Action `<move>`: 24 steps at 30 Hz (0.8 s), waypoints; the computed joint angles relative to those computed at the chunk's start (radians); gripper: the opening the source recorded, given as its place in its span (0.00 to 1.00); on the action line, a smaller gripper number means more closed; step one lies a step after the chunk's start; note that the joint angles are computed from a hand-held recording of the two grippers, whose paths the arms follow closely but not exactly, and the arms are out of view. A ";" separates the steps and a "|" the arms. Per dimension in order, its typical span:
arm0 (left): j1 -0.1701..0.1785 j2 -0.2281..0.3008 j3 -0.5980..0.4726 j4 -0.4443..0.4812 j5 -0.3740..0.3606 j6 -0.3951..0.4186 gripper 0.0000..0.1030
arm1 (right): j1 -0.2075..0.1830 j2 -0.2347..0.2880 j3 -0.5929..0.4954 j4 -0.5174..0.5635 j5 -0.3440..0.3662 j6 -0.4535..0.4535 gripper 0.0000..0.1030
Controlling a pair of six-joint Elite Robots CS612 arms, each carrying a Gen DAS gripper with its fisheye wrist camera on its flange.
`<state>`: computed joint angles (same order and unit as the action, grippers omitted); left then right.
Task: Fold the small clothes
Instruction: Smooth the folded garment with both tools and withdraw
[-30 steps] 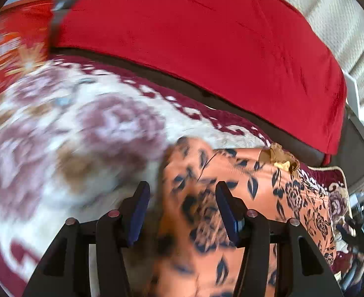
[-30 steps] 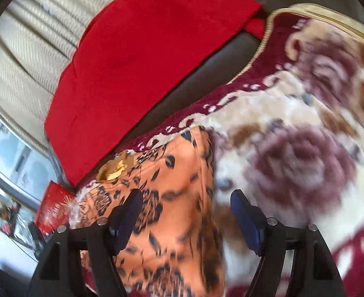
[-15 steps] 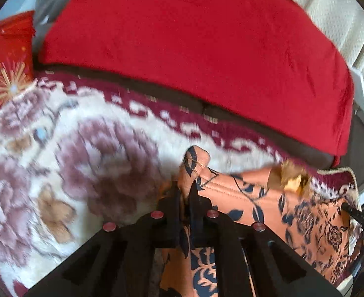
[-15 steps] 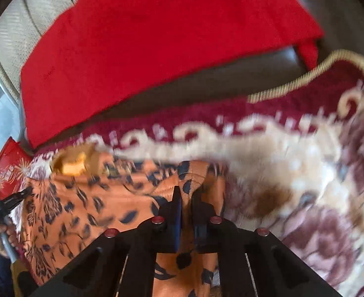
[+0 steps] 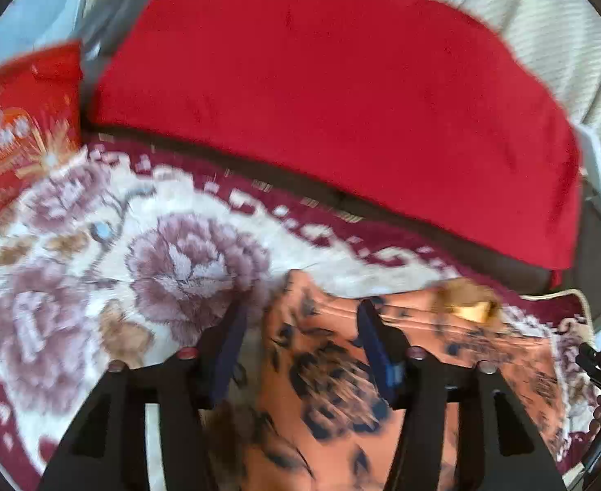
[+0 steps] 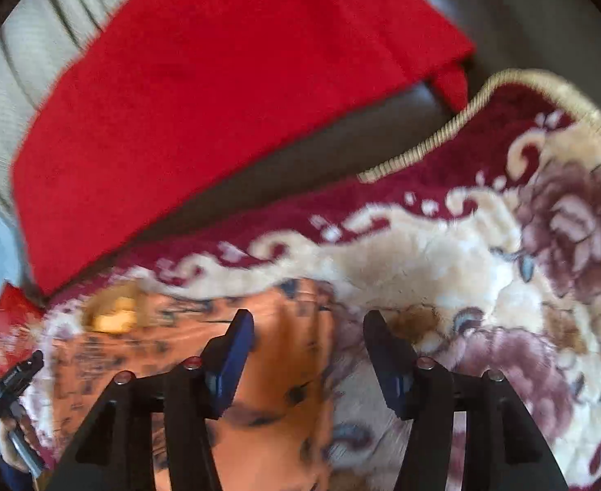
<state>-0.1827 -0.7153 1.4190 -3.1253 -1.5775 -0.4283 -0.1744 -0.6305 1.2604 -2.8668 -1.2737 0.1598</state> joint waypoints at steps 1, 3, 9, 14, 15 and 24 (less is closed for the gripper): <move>-0.006 -0.019 0.029 -0.029 0.005 0.011 0.63 | -0.002 -0.018 0.028 -0.031 0.032 0.010 0.59; -0.027 -0.053 0.092 -0.085 0.016 0.042 0.71 | -0.005 -0.060 0.100 -0.106 0.152 0.033 0.74; -0.047 -0.054 0.148 0.054 -0.006 0.059 0.72 | 0.001 -0.081 0.190 -0.063 0.375 -0.005 0.75; -0.010 -0.079 0.208 0.120 -0.002 -0.023 0.60 | -0.017 -0.065 0.219 -0.035 0.287 0.028 0.73; -0.012 -0.093 0.229 0.098 0.041 -0.027 0.60 | -0.021 -0.073 0.231 -0.052 0.285 0.039 0.74; -0.040 -0.138 0.283 -0.021 0.072 0.007 0.60 | -0.031 -0.077 0.273 -0.111 0.328 0.058 0.77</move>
